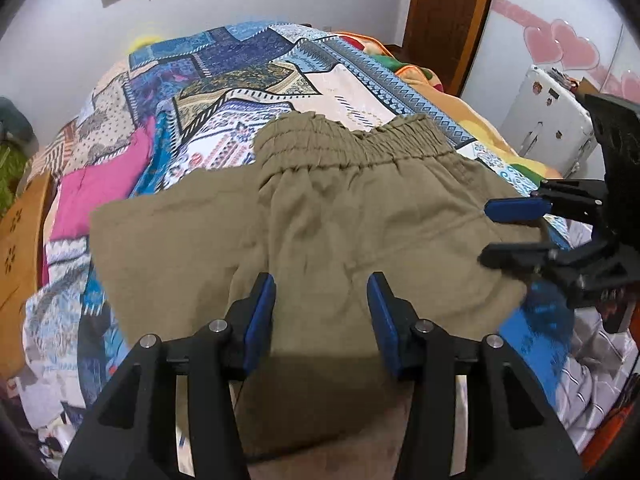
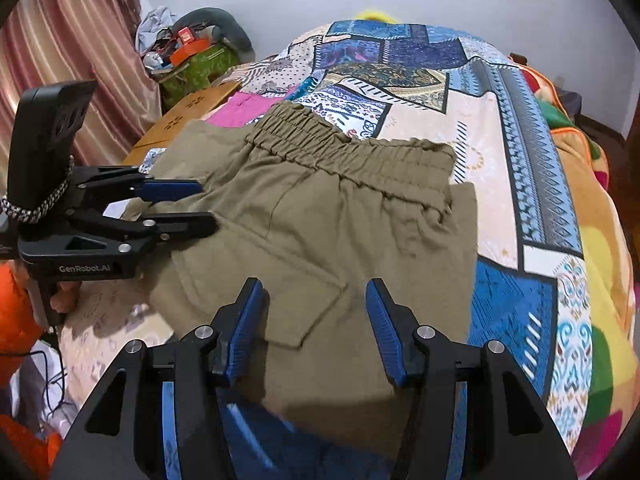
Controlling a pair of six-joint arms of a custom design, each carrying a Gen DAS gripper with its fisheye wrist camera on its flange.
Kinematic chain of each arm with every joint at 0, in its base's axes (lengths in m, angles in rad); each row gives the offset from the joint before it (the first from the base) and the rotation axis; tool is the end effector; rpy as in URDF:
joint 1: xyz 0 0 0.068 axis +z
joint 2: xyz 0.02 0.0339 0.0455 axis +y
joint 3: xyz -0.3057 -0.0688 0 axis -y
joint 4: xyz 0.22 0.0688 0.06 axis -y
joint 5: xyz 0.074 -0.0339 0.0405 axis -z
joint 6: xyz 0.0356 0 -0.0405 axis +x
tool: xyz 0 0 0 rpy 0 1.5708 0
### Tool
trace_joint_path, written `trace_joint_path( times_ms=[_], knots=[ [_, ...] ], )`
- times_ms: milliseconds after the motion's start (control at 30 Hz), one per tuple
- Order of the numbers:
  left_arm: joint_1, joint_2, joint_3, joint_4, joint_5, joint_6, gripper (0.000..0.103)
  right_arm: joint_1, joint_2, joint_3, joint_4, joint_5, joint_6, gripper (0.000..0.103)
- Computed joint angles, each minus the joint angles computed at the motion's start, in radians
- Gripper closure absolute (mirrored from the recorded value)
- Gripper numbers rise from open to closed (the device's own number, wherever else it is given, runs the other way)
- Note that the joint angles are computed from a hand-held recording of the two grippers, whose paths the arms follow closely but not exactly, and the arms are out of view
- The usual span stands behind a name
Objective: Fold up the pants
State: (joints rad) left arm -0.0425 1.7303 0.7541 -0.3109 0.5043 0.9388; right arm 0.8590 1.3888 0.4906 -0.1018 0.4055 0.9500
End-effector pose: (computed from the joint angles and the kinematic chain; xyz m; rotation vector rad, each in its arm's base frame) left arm 0.2700 -0.0287 0.1657 1.3281 2.2801 -0.4491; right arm 0.1454 0.1471 0.1897 0.2609 2.4582 0.2556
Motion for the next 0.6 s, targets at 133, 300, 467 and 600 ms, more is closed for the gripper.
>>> trace_joint_path(
  times_ms=[133, 300, 467, 600],
  knots=[
    [0.082, 0.016, 0.079, -0.091, 0.012, -0.018, 0.052, 0.031, -0.057, 0.013, -0.091, 0.030, 0.058, 0.053],
    [0.169, 0.061, 0.161, -0.075, 0.001, -0.089, 0.040, 0.044, -0.123, 0.031, -0.217, 0.109, 0.127, 0.047],
    [0.191, 0.185, 0.270, -0.120, -0.025, -0.153, 0.040, -0.045, -0.139, -0.014, -0.196, 0.095, 0.124, 0.042],
    [0.183, 0.257, 0.308, -0.145, -0.040, -0.166, 0.040, -0.159, -0.126, -0.091, -0.088, -0.011, 0.091, 0.042]
  ],
)
